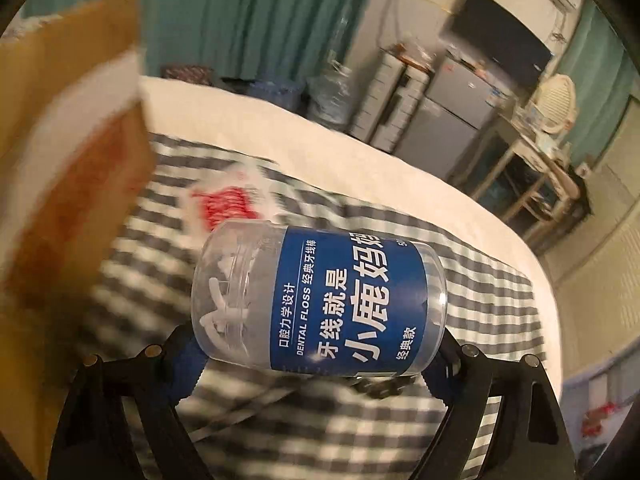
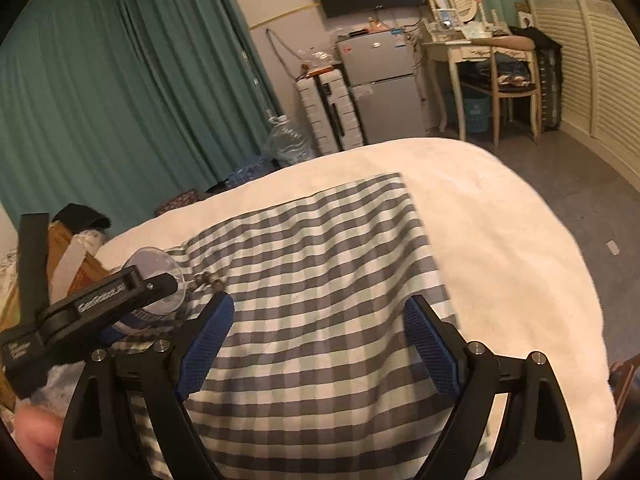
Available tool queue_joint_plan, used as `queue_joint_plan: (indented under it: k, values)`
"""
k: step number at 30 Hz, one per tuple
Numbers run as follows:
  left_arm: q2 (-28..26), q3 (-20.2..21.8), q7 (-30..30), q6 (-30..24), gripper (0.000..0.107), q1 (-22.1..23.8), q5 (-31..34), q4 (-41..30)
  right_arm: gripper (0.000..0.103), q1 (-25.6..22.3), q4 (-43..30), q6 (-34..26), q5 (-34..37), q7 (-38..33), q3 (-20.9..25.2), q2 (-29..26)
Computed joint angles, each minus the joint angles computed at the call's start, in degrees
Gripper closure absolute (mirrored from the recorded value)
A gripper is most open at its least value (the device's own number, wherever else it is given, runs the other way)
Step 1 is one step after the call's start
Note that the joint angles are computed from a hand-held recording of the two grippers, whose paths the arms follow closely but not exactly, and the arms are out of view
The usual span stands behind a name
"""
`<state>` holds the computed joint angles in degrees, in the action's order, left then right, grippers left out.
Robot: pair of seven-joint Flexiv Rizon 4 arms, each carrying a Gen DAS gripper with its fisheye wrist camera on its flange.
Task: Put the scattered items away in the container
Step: 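Grasp the dark bead bracelet with the right tool, then carry floss tube and bead bracelet into the cardboard box and release them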
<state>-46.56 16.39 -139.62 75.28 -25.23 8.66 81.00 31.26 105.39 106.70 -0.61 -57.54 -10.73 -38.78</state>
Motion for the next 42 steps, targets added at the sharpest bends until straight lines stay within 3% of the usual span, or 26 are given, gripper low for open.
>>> queue_joint_plan:
  k: [1, 3, 7, 10, 12, 16, 18, 19, 20, 23, 29, 33, 39, 42]
  values:
    - [0.3, 3.06, -2.41, -1.9, 0.017, -2.22, 0.75, -0.02, 0.016, -0.42, -0.14, 0.21, -0.58, -0.38, 0.8, -0.04]
    - [1.13, 5.03, -4.86, -3.92, 0.017, -3.51, 2.55, 0.15, 0.016, -0.23, -0.48, -0.07, -1.98, -1.66, 1.41, -0.24]
    - [1.72, 9.15, -9.71, -8.8, 0.017, -7.09, 8.74, -1.87, 0.016, 8.27, -1.93, -4.69, -4.45, -4.97, -6.62, -1.8]
    - [2.24, 9.53, -11.65, -10.66, 0.017, -7.77, 12.37, -2.22, 0.016, 14.18, -4.59, -10.18, -6.33, -3.59, -13.52, -4.25]
    - [2.88, 8.67, -12.78, -10.63, 0.017, -7.31, 14.07, -1.54, 0.017, 11.72, -7.42, -12.44, -8.15, -2.15, -10.84, -5.12]
    - [3.33, 5.19, -13.08, -11.63, 0.017, -4.97, 16.01, -1.82, 0.049, 3.46, -14.55, -20.39, -11.17, -0.45, -1.49, -7.41]
    - [3.98, 3.17, -12.72, -11.71, 0.017, -3.66, 16.55, -1.14, 0.057, 2.48, -14.02, -19.55, -12.47, 0.13, -0.63, -7.34]
    - [4.36, 2.61, -12.79, -11.75, 0.017, -3.36, 16.89, -0.77, 0.084, 0.77, -13.09, -18.38, -12.88, -0.56, 1.51, -6.59]
    - [4.81, 2.17, -12.75, -11.86, 0.017, -3.23, 17.3, -0.45, 0.092, -1.82, -12.32, -18.31, -13.3, -1.6, 4.77, -5.65]
    - [7.16, 1.72, -13.34, -10.36, 0.017, -3.57, 19.47, 1.43, 0.092, -4.88, -7.37, -17.45, -14.12, -1.77, 7.73, -1.71]
    - [13.24, 0.96, -14.09, -7.96, 0.017, -4.98, 23.53, 5.22, 0.092, -4.74, 6.54, -9.99, -13.32, -0.77, 6.47, 9.26]
    - [18.18, -0.83, -13.47, -8.1, 0.017, -5.17, 25.81, 8.29, 0.092, 0.44, 11.67, -9.47, -13.61, 0.08, 1.17, 15.67]
    - [25.67, -4.19, -12.6, -8.33, 0.017, -3.23, 28.24, 13.2, 0.092, 2.18, 15.22, -11.8, -17.2, 3.11, 0.39, 22.96]
    - [30.03, -5.99, -11.58, -9.71, 0.017, -1.07, 28.51, 16.09, 0.092, 5.06, 17.37, -12.33, -21.59, 6.21, -2.08, 26.32]
